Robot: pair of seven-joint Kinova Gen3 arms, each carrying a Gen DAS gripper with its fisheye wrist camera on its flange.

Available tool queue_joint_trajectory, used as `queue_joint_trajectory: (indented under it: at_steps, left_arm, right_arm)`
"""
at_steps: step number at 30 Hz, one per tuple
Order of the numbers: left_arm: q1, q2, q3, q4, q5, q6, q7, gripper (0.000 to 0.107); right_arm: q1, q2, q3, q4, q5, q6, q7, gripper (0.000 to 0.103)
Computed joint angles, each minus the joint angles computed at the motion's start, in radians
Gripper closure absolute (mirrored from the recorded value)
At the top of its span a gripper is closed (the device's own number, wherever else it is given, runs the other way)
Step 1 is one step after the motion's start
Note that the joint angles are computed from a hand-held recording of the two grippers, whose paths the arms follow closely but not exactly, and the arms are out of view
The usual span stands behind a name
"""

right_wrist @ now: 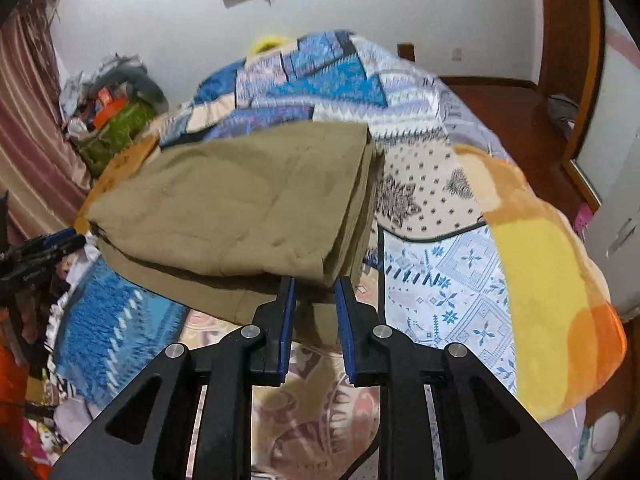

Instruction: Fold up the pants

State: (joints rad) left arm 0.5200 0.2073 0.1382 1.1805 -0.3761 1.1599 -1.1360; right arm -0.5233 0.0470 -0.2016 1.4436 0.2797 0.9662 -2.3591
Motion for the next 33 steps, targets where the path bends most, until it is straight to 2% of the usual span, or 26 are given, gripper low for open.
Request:
queue_joint_trajectory:
  at_steps: [3,5,6,8,10,15,22,24,27,30,32,33]
  left_arm:
    - [0.027,0.007,0.005,-0.034,-0.049,0.01,-0.011,0.027]
    - [0.05,0.027,0.004,-0.068,-0.085,0.023,-0.028,0.011]
    - [0.068,0.04,0.0,-0.082,-0.114,0.029,-0.031,0.007]
    - [0.098,0.07,-0.007,-0.107,-0.159,0.041,-0.058,0.005]
    - [0.121,0.108,-0.013,-0.144,-0.181,0.071,-0.115,0.005]
    - [0.159,0.179,-0.039,-0.185,-0.188,0.094,-0.23,0.005]
    - [0.154,0.213,-0.06,-0.233,-0.122,0.057,-0.301,0.005]
    - [0.13,0.219,-0.053,-0.268,-0.066,0.058,-0.327,0.008]
    - [0.088,0.227,-0.042,-0.32,0.028,0.069,-0.358,0.019]
    - [0.049,0.264,-0.032,-0.409,0.127,0.139,-0.387,0.037]
    - [0.043,0.275,-0.036,-0.43,0.16,0.163,-0.396,0.062]
    - [0.057,0.273,-0.049,-0.423,0.152,0.159,-0.397,0.071]
  right_arm:
    - [-0.024,-0.015,-0.016,-0.012,0.07,-0.001,-0.038,0.071]
    - [-0.037,-0.009,-0.027,-0.032,0.101,-0.006,-0.035,0.054]
    - [-0.044,-0.003,-0.029,-0.044,0.11,-0.008,-0.029,0.051]
    - [-0.06,0.026,-0.032,-0.085,0.123,-0.005,0.004,0.036]
    - [-0.079,0.053,-0.029,-0.117,0.127,-0.005,0.04,0.031]
    - [-0.106,0.14,-0.009,-0.197,0.053,0.007,0.184,0.03]
    - [-0.137,0.232,0.02,-0.279,-0.046,0.059,0.331,0.03]
    - [-0.156,0.244,0.033,-0.288,-0.039,0.059,0.351,0.03]
    - [-0.191,0.258,0.057,-0.301,0.007,0.056,0.346,0.031]
    - [-0.182,0.263,0.062,-0.306,-0.008,0.029,0.36,0.054]
    - [-0.178,0.266,0.064,-0.315,-0.021,0.021,0.369,0.078]
    - [-0.178,0.265,0.065,-0.317,-0.023,0.016,0.374,0.083]
